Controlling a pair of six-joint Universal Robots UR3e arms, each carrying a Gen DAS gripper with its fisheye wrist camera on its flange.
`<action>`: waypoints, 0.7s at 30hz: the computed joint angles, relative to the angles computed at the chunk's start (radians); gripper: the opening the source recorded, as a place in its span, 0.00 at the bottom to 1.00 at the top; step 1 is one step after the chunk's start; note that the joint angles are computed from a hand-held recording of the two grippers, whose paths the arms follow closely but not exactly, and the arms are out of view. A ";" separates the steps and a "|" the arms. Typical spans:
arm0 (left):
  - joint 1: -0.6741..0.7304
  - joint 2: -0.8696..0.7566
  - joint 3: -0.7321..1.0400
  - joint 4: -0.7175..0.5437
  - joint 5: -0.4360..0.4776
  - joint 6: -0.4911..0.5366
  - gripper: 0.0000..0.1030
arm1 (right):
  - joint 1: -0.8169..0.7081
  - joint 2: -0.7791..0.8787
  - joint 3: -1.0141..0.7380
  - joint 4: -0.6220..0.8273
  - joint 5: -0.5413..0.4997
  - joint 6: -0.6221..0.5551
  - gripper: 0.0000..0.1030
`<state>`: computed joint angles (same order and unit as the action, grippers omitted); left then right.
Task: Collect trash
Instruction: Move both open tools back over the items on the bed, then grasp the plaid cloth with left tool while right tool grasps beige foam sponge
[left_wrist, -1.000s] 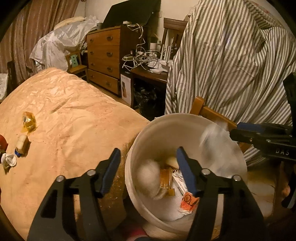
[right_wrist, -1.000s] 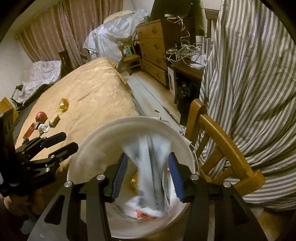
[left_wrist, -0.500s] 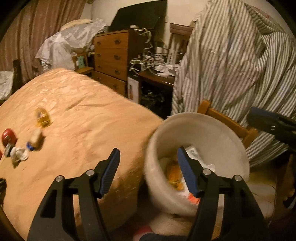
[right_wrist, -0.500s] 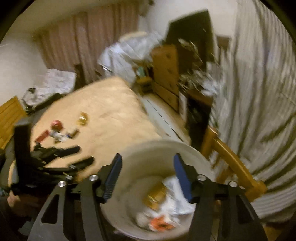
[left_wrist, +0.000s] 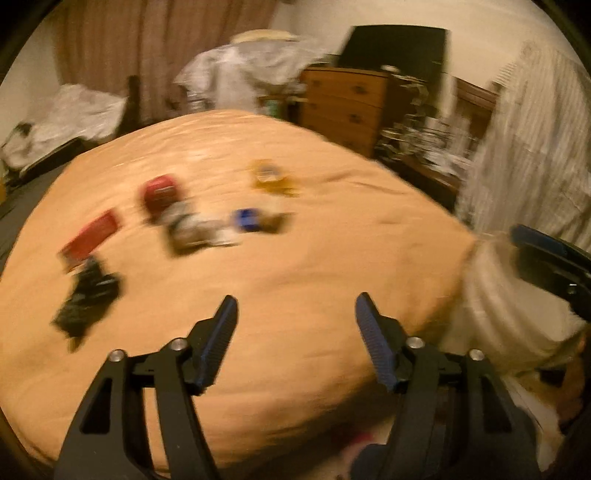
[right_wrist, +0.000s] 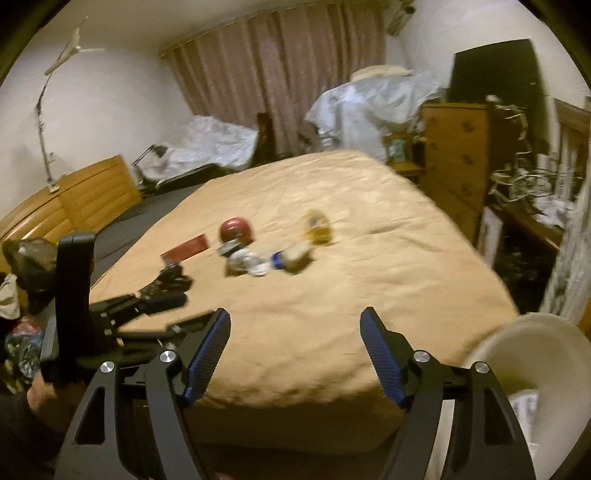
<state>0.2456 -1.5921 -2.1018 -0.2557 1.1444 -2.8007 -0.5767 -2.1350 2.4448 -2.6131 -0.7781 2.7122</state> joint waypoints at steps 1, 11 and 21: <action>0.054 0.002 -0.005 -0.007 -0.012 0.022 0.67 | 0.047 0.049 -0.007 -0.061 -0.024 0.033 0.72; 0.374 -0.246 0.228 -0.040 -0.031 0.127 0.82 | 0.453 0.656 -0.296 -0.428 -0.254 0.312 0.73; 0.359 -0.481 0.467 -0.090 -0.008 0.167 0.82 | 0.521 1.230 -1.007 -0.222 -0.289 0.509 0.62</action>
<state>0.6045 -2.0726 -1.6350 -0.3457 1.1364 -2.6337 -0.0559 -0.9050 1.4380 -2.8348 -1.0672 3.2213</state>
